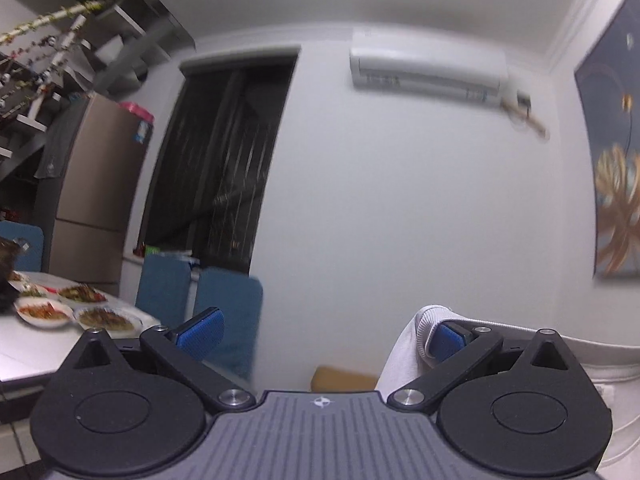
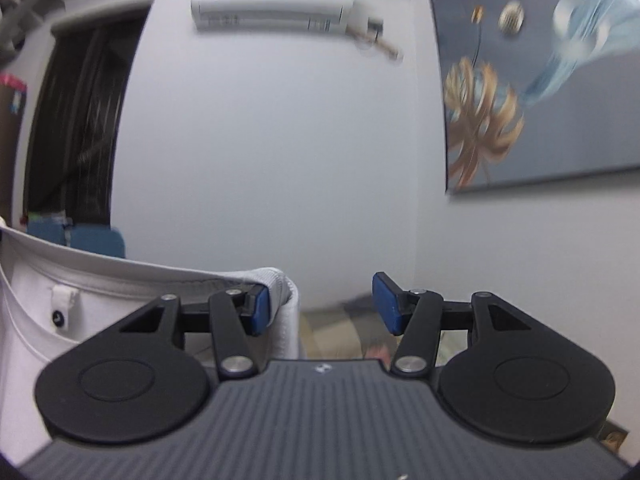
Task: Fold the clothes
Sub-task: 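Lift the T-shirt high with both grippers and shake it out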
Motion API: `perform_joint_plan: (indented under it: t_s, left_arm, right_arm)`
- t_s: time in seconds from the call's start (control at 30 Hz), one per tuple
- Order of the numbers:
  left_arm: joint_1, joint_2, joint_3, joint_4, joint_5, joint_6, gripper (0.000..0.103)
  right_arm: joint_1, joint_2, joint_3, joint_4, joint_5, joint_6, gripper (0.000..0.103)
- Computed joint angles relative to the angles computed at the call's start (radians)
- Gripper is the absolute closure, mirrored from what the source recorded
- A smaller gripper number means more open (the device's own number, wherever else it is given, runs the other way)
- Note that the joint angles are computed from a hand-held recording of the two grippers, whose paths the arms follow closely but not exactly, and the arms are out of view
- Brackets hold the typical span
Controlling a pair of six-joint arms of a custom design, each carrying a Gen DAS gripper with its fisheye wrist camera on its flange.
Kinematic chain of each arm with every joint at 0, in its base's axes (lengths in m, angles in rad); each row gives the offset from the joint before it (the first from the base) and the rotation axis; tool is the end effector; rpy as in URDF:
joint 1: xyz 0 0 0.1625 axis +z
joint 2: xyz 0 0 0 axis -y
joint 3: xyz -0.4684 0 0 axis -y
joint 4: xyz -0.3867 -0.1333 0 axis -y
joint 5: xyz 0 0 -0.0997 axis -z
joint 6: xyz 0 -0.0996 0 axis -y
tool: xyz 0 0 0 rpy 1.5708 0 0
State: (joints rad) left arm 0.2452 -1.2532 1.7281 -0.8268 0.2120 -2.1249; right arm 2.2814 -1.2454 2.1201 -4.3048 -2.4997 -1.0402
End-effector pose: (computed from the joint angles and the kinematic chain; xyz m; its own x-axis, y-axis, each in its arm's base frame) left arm -0.4719 -0.3559 0.3443 -0.7797 -0.0810 -0.6210 0.6245 -0.0282 -0.7805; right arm 0.3188 -0.2884 0.4221 -0.6432 0.2829 0.7115 -0.7295 0.0560 -0.6817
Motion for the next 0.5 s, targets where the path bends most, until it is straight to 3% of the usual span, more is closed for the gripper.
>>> perform_joint_plan:
  t_s: [0.1, 0.23, 0.37, 0.5]
  left_arm:
    - [0.163, 0.135, -0.058, 0.084, 0.093, -0.097, 0.0]
    - [0.368, 0.35, -0.216, 0.208, 0.216, -0.214, 0.0]
    - [0.553, 0.577, -0.44, 0.392, 0.347, -0.333, 0.0]
    - [0.7, 0.807, -0.737, 0.636, 0.45, -0.45, 0.0]
  right_arm:
    - [-0.207, 0.072, -0.011, 0.113, 0.081, 0.114, 0.048]
    - [-0.423, 0.225, -0.135, 0.184, 0.194, 0.213, 0.048]
    - [-0.594, 0.382, -0.32, 0.299, 0.282, 0.247, 0.048]
    - [-0.726, 0.536, -0.509, 0.391, 0.361, 0.246, 0.048]
